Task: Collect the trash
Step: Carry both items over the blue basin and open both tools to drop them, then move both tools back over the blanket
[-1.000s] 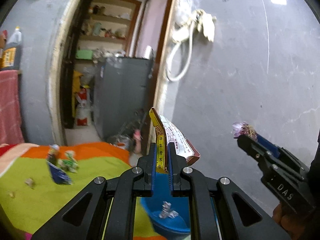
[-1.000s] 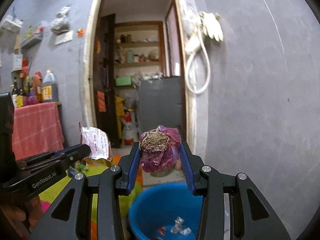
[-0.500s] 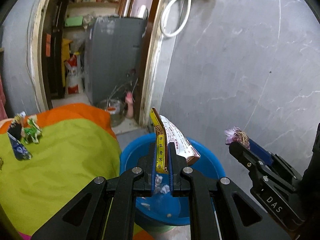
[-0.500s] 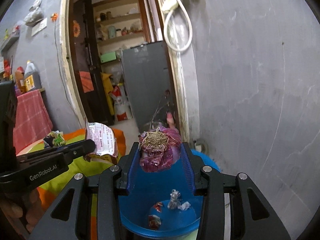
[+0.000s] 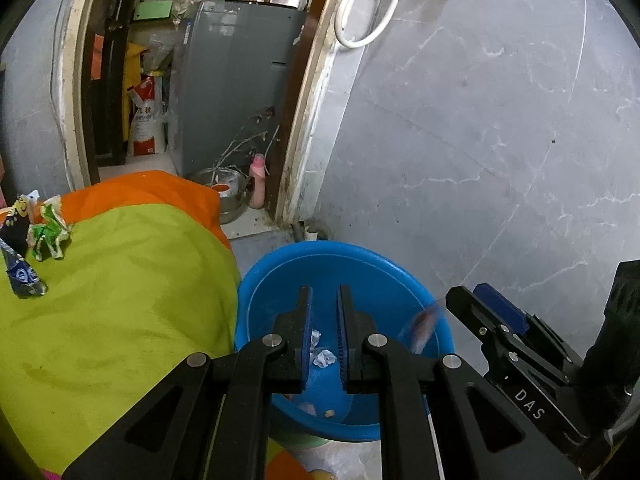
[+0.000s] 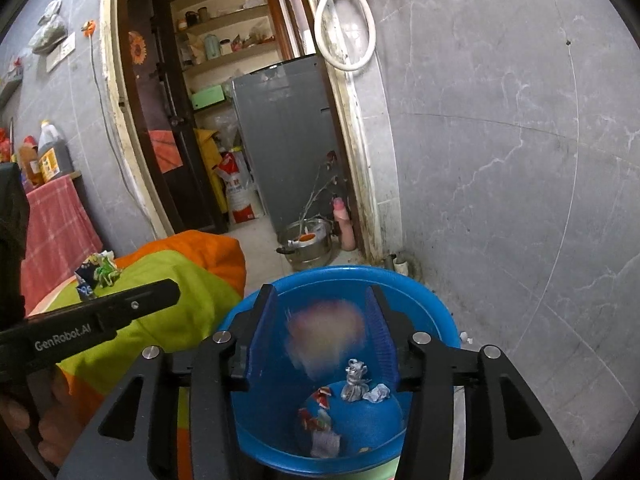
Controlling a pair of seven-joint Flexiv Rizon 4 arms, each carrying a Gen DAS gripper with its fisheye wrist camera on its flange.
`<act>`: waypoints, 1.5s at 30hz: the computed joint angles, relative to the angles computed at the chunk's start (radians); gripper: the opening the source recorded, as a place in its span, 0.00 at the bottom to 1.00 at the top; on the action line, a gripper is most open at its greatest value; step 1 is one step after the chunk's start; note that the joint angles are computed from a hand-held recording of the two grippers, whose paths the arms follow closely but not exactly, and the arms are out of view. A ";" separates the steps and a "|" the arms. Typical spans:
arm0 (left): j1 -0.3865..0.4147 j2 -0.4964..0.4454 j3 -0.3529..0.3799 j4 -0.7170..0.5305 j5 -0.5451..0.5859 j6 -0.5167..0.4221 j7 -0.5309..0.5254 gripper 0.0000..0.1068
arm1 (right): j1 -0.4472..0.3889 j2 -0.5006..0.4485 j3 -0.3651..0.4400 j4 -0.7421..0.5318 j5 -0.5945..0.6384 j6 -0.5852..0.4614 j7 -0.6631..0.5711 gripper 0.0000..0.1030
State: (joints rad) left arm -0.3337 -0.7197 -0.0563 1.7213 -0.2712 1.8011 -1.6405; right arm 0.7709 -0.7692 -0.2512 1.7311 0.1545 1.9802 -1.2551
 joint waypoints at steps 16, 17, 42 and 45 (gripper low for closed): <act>0.015 0.180 0.056 0.260 -0.060 0.288 -0.043 0.86 | 0.193 0.069 -0.142 0.008 0.152 0.046 -0.116 0.71; 0.006 0.188 0.065 0.276 -0.078 0.313 -0.036 0.89 | 0.204 0.073 -0.146 0.007 0.163 0.049 -0.125 0.72; 0.025 0.423 0.057 0.717 -0.407 0.730 0.195 0.95 | 0.464 0.090 -0.218 -0.084 0.355 0.059 -0.325 1.00; 0.038 0.440 0.057 0.757 -0.423 0.759 0.201 0.95 | 0.483 0.074 -0.220 -0.109 0.364 0.061 -0.331 1.00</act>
State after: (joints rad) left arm -0.2962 -0.2798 0.0007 2.4781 -0.6939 2.5598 -1.4397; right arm 1.2542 -0.6948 -0.4717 1.6223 0.5184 2.0414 -1.5862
